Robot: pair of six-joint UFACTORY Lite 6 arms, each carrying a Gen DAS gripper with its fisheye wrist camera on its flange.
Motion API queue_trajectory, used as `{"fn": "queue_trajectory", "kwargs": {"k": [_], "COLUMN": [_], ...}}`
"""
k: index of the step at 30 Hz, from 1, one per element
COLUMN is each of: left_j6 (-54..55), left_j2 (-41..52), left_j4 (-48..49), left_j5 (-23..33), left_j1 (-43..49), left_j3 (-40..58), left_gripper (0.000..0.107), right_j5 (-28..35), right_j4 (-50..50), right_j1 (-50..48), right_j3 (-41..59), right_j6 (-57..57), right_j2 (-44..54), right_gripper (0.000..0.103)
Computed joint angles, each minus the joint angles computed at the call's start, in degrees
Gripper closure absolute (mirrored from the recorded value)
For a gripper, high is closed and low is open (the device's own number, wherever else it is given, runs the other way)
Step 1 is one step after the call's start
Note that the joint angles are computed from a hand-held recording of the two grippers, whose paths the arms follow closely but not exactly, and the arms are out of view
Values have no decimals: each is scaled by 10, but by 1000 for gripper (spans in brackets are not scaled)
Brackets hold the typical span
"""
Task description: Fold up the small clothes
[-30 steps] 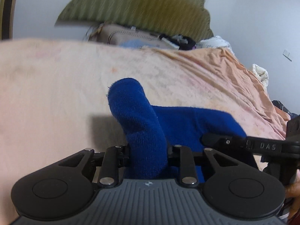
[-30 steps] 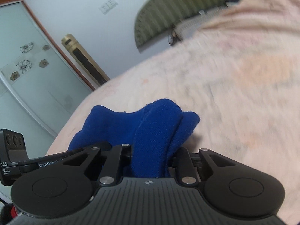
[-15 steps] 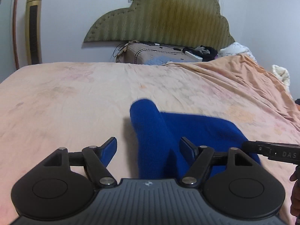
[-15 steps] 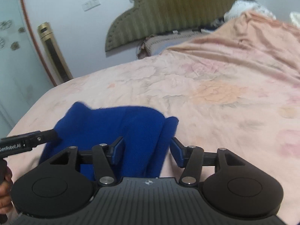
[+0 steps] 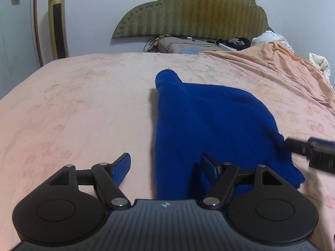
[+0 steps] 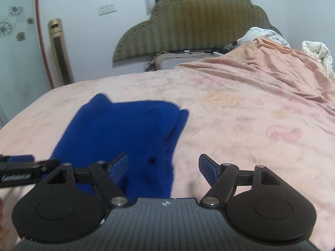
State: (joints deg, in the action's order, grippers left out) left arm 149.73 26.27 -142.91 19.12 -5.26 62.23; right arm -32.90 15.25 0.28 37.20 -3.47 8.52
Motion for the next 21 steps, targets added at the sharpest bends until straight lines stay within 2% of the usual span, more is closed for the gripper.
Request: {"fn": "queue_trajectory", "kwargs": {"k": [9, 12, 17, 21], "left_j6": [99, 88, 127, 145], "left_j2": [-67, -82, -97, -106], "left_j4": [-83, -70, -94, -108], "left_j5": [32, 39, 52, 58], "left_j1": [5, 12, 19, 23], "left_j3": [-120, -144, -184, -207], "left_gripper": [34, 25, 25, 25], "right_j5": [-8, -13, -24, -29], "right_j4": [37, 54, 107, 121], "right_j1": [55, 70, 106, 124], "right_j3": [-89, -115, -139, -149], "right_j6": [13, 6, -38, -46], "right_j2": [-56, -77, -93, -94], "right_gripper": [18, 14, 10, 3]}}
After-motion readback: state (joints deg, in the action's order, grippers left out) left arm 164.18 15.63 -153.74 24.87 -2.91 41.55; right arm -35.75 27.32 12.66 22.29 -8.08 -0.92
